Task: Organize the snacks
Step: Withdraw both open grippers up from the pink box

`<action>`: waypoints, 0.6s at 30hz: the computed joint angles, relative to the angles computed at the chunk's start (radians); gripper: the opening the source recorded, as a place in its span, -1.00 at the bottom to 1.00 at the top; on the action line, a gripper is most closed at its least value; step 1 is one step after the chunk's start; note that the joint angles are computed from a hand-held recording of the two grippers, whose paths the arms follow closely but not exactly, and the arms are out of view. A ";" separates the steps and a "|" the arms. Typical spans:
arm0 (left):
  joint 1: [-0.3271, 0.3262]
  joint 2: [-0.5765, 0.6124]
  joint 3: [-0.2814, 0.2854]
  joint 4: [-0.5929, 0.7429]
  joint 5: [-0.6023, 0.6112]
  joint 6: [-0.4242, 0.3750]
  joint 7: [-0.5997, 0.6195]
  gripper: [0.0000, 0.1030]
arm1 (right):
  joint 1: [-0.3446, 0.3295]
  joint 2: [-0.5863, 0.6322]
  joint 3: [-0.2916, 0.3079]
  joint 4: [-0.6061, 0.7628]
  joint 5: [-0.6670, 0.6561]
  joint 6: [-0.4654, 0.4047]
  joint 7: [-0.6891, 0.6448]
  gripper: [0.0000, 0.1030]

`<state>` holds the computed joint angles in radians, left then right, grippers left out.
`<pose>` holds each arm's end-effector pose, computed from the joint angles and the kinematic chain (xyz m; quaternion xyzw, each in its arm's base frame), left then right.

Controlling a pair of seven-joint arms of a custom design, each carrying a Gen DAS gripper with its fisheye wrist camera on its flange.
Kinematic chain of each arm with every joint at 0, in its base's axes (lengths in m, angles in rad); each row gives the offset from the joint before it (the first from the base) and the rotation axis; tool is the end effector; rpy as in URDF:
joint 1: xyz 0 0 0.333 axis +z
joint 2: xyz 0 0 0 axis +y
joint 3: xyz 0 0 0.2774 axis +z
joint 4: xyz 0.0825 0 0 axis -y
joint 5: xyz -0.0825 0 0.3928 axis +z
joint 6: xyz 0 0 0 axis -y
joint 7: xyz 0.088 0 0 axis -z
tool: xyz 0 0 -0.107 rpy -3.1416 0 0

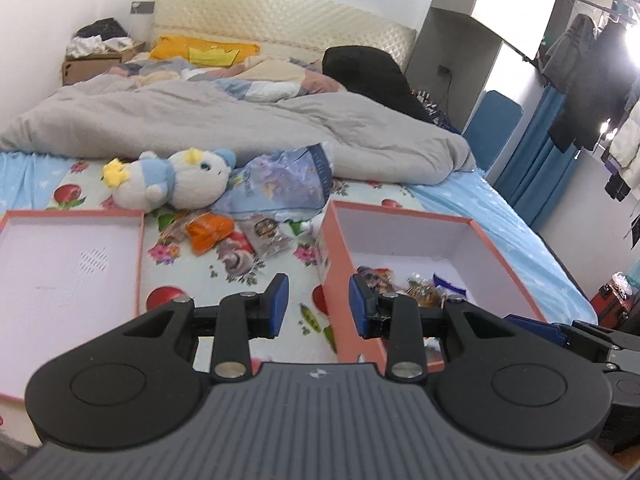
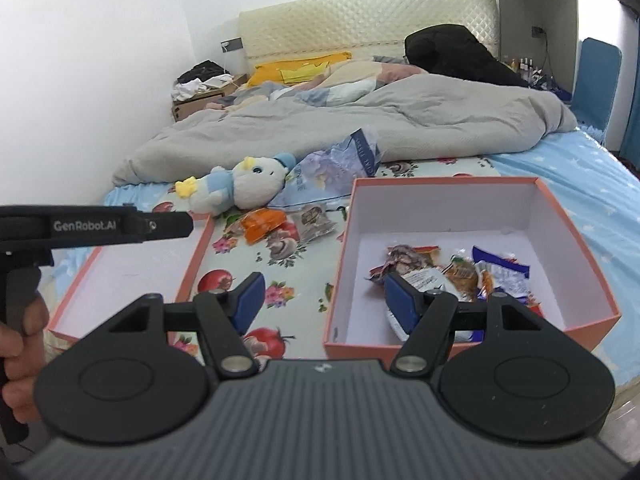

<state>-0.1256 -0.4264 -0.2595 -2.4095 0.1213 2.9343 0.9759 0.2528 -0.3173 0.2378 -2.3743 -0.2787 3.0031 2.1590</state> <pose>0.4513 -0.2031 0.5387 -0.6514 0.6062 -0.4016 0.2165 0.4427 0.2674 0.5118 -0.6845 0.5681 -0.2185 0.4012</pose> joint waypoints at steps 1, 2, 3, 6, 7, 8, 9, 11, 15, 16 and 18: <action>0.001 -0.011 0.001 -0.012 -0.001 -0.007 -0.003 -0.26 | 0.005 0.002 -0.001 -0.002 0.003 0.003 -0.001 0.33; 0.002 -0.015 0.004 -0.018 -0.002 -0.013 -0.003 -0.26 | 0.008 0.005 -0.001 -0.004 0.004 0.009 -0.002 0.33; -0.002 -0.020 0.010 -0.026 -0.006 -0.019 0.001 -0.26 | 0.005 0.010 0.006 -0.004 0.000 0.015 0.002 0.33; -0.014 -0.024 0.031 -0.040 -0.027 -0.034 0.019 -0.09 | 0.005 0.023 0.014 0.002 -0.011 0.024 0.005 0.33; -0.006 -0.027 0.026 -0.045 -0.023 -0.037 0.015 -0.06 | 0.006 0.027 0.015 0.002 -0.014 0.029 0.004 0.33; 0.005 -0.029 0.018 -0.048 -0.018 -0.048 0.007 -0.06 | 0.008 0.032 0.015 0.005 -0.017 0.033 0.000 0.33; 0.007 -0.027 0.017 -0.046 -0.018 -0.059 0.003 -0.06 | 0.008 0.038 0.017 0.009 -0.021 0.034 0.000 0.33; 0.007 -0.025 0.023 -0.048 -0.024 -0.067 -0.003 -0.05 | 0.013 0.048 0.016 0.015 -0.024 0.039 -0.004 0.33; 0.015 -0.005 0.030 -0.034 -0.027 -0.087 -0.009 -0.05 | -0.005 0.081 0.030 0.040 -0.058 0.050 0.010 0.33; 0.018 0.004 0.031 -0.024 -0.025 -0.090 -0.010 -0.05 | -0.010 0.089 0.033 0.049 -0.068 0.046 0.018 0.33; 0.021 0.029 0.038 -0.007 -0.024 -0.083 -0.001 -0.05 | -0.011 0.104 0.032 0.065 -0.085 0.042 0.032 0.32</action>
<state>-0.1047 -0.3978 -0.2212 -2.4168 0.0977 2.8518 0.9747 0.2416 -0.2129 0.2695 -2.3093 -0.3635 3.0456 2.1915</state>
